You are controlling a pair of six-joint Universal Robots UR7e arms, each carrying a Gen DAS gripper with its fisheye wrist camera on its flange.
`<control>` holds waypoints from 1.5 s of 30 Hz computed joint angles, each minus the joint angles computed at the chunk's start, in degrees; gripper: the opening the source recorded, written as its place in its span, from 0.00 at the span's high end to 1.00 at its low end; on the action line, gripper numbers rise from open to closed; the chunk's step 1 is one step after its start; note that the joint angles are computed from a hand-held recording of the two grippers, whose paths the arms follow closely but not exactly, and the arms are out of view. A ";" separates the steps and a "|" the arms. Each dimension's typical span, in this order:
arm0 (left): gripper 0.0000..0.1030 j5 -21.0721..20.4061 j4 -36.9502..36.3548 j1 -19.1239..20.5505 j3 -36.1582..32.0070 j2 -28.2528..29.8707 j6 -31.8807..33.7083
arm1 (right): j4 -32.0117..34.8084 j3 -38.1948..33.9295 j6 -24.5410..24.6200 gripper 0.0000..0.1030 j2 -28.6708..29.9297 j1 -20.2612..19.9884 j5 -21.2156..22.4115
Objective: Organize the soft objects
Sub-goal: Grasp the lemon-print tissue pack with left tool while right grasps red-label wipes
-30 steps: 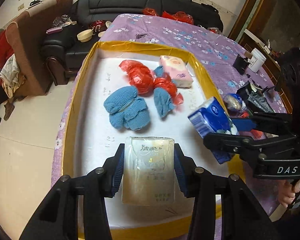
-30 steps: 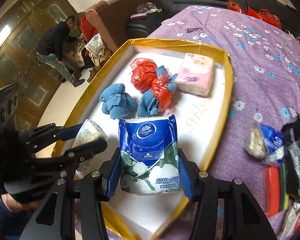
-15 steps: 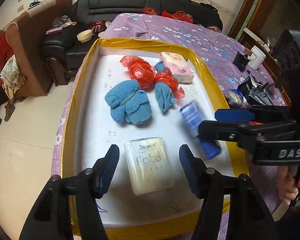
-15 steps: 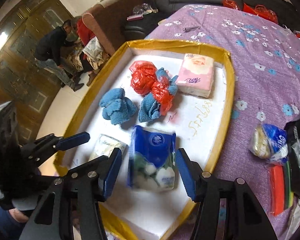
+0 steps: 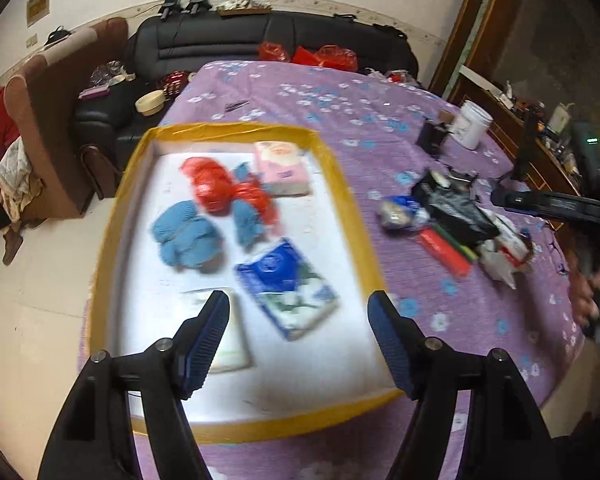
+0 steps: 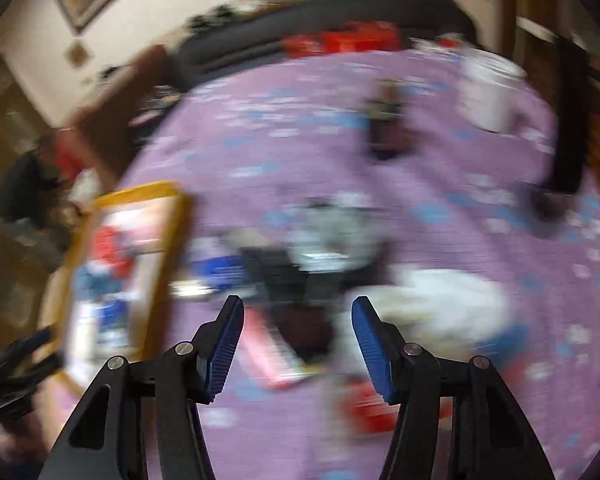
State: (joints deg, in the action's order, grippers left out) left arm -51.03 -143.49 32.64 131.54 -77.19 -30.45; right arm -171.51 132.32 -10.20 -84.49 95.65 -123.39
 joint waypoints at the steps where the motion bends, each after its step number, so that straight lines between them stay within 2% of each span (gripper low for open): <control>1: 0.31 -0.29 -0.17 -0.75 -0.19 0.85 -0.49 | -0.52 -0.01 -1.18 0.41 -0.27 -1.87 -1.35; 3: 0.31 -1.39 -0.65 -1.88 -0.81 2.73 -1.06 | 1.66 0.19 -1.42 0.41 -1.60 -4.92 -0.39; 5: 0.31 -2.22 -1.20 -3.36 -1.56 5.12 -1.45 | 4.97 2.11 -2.07 0.41 -4.91 -7.87 6.37; 7: 0.31 -3.14 -1.95 -4.41 -2.20 6.92 -1.30 | 9.07 3.61 -4.33 0.41 -7.76 -8.31 10.10; 11: 0.30 -6.30 -2.60 -5.98 -4.61 11.47 0.33 | 23.12 6.84 -9.87 0.41 -16.52 -10.10 20.23; 15: 0.21 -10.54 -2.58 -7.17 -7.84 16.43 4.88 | 23.58 10.37 -11.75 0.41 -25.27 -12.77 21.67; 20: 0.21 -15.96 -1.87 -7.26 -12.01 22.97 10.93 | 25.72 11.84 -11.91 0.41 -35.14 -21.13 25.62; 22: 0.21 -17.59 2.34 -7.01 -14.27 25.22 11.95 | 26.15 12.28 -11.93 0.41 -37.76 -23.17 26.55; 23: 0.21 -18.39 4.72 -7.06 -15.35 26.28 12.69 | 28.27 12.20 -12.88 0.41 -40.65 -25.70 28.36; 28: 0.20 -19.41 6.38 -8.13 -14.89 27.56 15.18 | 33.73 13.28 -16.22 0.41 -48.66 -33.61 33.86; 32: 0.20 -16.83 7.80 -8.33 -14.19 28.85 15.36 | 35.05 12.98 -16.52 0.41 -49.41 -35.18 34.22; 37: 0.20 -15.46 9.43 -6.44 -14.13 29.01 12.76 | 33.75 12.80 -15.50 0.41 -47.07 -33.57 33.15; 41: 0.20 -17.62 2.61 -4.20 -12.60 28.73 10.04 | 32.48 12.78 -14.38 0.41 -43.98 -31.09 31.17; 45: 0.26 -16.08 -0.75 -4.77 -11.41 28.77 8.97 | 31.13 12.33 -13.89 0.41 -40.74 -27.22 28.87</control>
State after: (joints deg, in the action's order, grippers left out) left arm -67.11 -144.25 27.87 120.12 -48.42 -21.47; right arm -140.38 144.64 -24.09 -125.23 68.43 -94.52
